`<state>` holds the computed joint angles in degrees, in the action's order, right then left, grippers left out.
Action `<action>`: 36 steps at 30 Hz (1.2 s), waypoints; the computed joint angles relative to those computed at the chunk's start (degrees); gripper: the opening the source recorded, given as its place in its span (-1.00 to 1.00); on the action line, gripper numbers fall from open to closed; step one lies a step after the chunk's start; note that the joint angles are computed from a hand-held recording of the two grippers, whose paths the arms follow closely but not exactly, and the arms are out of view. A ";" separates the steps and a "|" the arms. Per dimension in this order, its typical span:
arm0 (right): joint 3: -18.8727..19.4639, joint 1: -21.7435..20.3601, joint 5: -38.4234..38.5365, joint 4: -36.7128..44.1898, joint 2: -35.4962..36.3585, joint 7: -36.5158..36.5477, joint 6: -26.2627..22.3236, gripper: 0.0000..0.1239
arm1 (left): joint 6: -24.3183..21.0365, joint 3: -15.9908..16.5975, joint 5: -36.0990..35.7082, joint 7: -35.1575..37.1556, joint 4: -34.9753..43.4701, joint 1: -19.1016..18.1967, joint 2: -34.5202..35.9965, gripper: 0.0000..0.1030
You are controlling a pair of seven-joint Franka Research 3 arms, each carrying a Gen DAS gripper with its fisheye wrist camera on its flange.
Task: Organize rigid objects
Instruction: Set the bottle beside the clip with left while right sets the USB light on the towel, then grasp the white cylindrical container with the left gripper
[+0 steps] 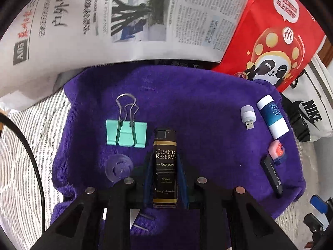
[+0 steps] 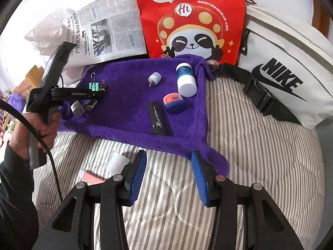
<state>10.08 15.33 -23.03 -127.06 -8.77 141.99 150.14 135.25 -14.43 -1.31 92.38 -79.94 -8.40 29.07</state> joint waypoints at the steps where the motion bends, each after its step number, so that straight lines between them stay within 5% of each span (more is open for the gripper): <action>1: 0.04 0.04 0.00 -0.21 -0.12 0.14 0.09 -0.27 | -0.79 0.22 0.61 -0.18 0.67 -0.37 0.28 -0.56; 8: 0.39 0.36 1.60 -1.84 -1.20 -0.31 1.27 -0.27 | -1.43 1.52 5.62 -1.85 1.38 -3.10 0.64 -0.54; 12: 0.94 0.01 1.81 -3.20 -2.87 0.07 1.52 -0.27 | -3.45 1.37 7.26 -2.54 2.63 -4.52 1.15 -0.29; 17: 2.20 -0.84 1.54 -5.02 -5.24 1.28 1.25 -0.27 | -2.79 1.70 10.05 -5.03 -1.39 -6.04 -2.30 -0.29; 26: 4.37 -2.23 1.78 -8.32 -9.60 3.67 -0.47 -0.26 | 4.78 -2.37 -0.39 3.13 -18.69 -3.00 -17.20 -0.29; 36: 6.03 -3.67 3.27 -13.03 -16.26 5.41 -3.38 -0.26 | 3.30 -2.10 -10.38 11.36 -25.90 -4.10 -22.26 -0.29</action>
